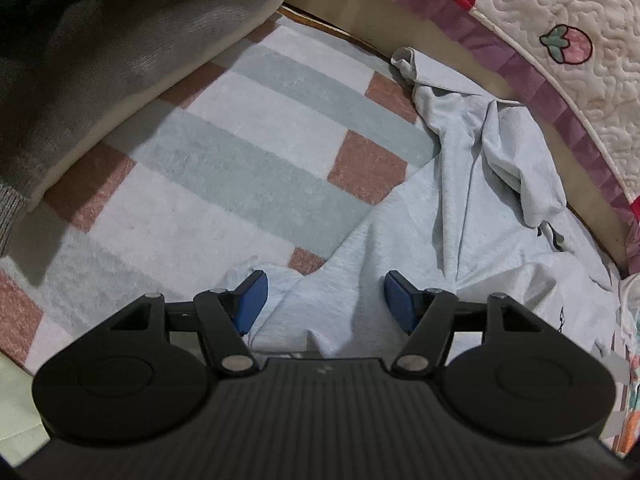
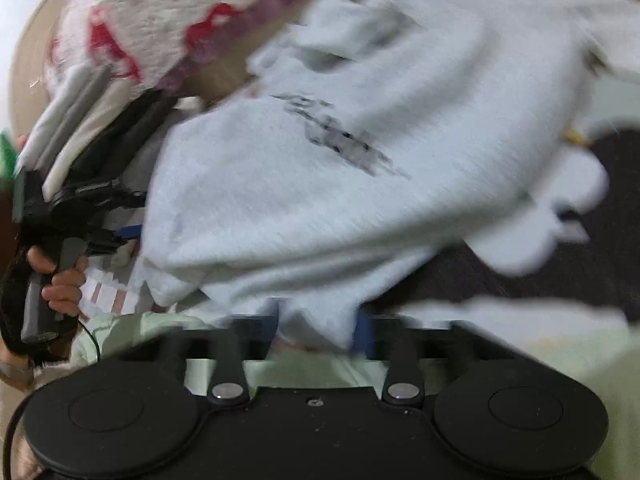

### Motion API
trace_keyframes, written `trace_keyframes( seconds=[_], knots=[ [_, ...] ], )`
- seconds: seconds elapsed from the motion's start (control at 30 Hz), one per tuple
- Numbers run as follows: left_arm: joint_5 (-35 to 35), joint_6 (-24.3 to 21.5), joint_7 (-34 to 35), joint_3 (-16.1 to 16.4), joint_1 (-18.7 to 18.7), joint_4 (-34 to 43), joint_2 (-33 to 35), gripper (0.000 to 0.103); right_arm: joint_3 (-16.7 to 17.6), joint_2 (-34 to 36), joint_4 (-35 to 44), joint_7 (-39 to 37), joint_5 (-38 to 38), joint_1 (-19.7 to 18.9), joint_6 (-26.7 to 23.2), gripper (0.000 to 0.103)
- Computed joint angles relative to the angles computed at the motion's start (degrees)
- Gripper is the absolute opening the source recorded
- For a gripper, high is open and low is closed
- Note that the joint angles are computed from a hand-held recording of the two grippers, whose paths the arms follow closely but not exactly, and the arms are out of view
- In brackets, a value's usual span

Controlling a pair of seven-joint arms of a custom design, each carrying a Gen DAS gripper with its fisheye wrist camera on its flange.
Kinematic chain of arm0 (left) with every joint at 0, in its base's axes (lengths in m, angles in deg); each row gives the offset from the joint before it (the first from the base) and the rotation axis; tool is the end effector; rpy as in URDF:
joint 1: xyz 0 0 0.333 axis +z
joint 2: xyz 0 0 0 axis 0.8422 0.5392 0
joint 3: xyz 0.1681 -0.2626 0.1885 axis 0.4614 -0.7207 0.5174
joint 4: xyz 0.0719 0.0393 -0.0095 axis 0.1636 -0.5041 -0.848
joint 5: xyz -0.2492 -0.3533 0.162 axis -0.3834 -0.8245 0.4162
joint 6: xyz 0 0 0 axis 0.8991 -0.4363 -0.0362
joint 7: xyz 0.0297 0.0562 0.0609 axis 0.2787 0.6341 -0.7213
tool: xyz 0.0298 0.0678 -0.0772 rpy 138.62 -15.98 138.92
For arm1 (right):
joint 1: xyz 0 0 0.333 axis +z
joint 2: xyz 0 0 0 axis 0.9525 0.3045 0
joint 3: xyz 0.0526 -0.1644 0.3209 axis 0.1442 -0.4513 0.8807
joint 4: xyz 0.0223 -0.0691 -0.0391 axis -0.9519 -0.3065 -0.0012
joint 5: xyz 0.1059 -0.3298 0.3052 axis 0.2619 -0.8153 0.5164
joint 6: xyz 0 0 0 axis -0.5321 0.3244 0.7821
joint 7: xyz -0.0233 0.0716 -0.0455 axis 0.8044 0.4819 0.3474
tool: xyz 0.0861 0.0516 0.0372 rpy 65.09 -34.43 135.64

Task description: Fold clothes

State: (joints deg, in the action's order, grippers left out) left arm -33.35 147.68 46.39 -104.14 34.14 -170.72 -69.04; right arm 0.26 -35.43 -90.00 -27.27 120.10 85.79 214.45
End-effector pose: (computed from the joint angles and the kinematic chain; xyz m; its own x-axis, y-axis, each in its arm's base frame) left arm 0.4232 -0.4131 0.5510 0.6663 -0.6487 0.3677 -0.4763 -0.7497 -0.4595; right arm 0.5741 0.1743 0.5258 0.5898 -0.6138 -0.5248 -0.7918 -0.3117 -0.5252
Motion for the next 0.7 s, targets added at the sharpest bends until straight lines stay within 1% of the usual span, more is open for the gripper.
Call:
trace_keyframes(
  seconds=[0.03,0.07,0.1,0.13,0.2,0.23,0.27,0.3,0.33,0.37,0.4,0.43,0.5,0.53,0.6,0.63,0.67,0.7],
  knots=[
    [1.77,-2.21,-0.22,-0.73,-0.06,0.81,-0.09,0.057,-0.41,-1.53,-0.04,-2.16,3.79,0.11,0.98,0.005],
    [3.67,-4.59,-0.32,-1.45,-0.22,1.70,-0.13,0.052,-1.35,-3.08,0.15,-3.78,8.92,0.18,0.65,0.005],
    [6.01,-4.84,-0.34,-1.89,-0.43,1.69,-0.69,0.052,-2.29,-4.96,0.63,-5.61,12.99,0.15,0.42,0.005],
    [8.03,-4.11,-0.62,-2.16,-0.59,1.31,-1.36,0.052,-2.55,-6.46,1.23,-6.37,13.20,-0.19,1.96,0.005],
    [9.38,-2.15,-0.76,-2.28,-0.92,0.54,-2.16,0.052,-2.40,-8.47,2.49,-6.51,9.58,-1.07,6.99,0.005],
    [9.08,0.20,-0.49,-1.94,-1.05,-0.11,-2.25,0.052,-2.45,-9.25,3.28,-6.60,7.70,-1.41,9.47,0.005],
    [8.69,2.68,-0.16,-1.62,-1.13,-0.77,-2.28,0.053,-2.10,-9.72,3.41,-5.11,4.44,-1.99,12.15,0.005],
    [8.19,5.26,0.36,-1.26,-1.10,-1.11,-1.98,0.053,-1.20,-9.99,2.72,-2.30,-0.93,-3.02,15.29,0.005],
    [7.65,7.86,0.94,-0.93,-1.03,-1.40,-1.62,0.053,-0.17,-9.98,1.85,1.40,-7.20,-4.20,17.43,0.005],
    [7.51,10.34,2.20,-0.73,-0.96,-1.08,-0.80,0.053,1.16,-9.63,0.97,6.14,-14.35,-5.73,18.46,0.005],
    [7.73,12.15,3.81,-0.71,-0.93,-0.33,0.21,0.054,2.75,-9.11,0.16,11.46,-22.14,-7.59,18.95,0.006],
    [8.04,13.83,5.95,-0.71,-1.01,0.67,1.43,0.055,3.93,-8.49,-0.46,16.24,-28.24,-9.03,19.02,0.006],
    [8.16,17.08,11.67,-0.60,-1.58,3.88,5.14,0.056,5.66,-6.98,-1.24,25.13,-38.32,-11.26,18.37,0.010],
    [7.59,18.03,14.57,-0.50,-2.08,5.56,7.06,0.056,5.43,-6.57,-1.46,27.09,-40.16,-11.29,18.22,0.011],
    [5.90,19.59,20.84,-0.17,-3.27,9.10,10.93,0.058,3.78,-6.66,-2.00,27.46,-40.26,-10.14,18.92,0.011],
    [5.06,18.71,24.76,-0.13,-4.10,11.71,13.41,0.058,2.91,-7.19,-2.28,26.43,-40.13,-9.21,19.47,0.011],
    [4.80,16.70,27.88,-0.01,-5.11,14.28,15.51,0.058,2.02,-7.75,-2.44,25.01,-39.75,-8.12,19.83,0.012],
    [5.52,13.92,30.46,0.24,-6.32,16.59,17.30,0.058,0.76,-8.56,-2.72,22.58,-37.31,-6.52,19.66,0.017]
  ],
)
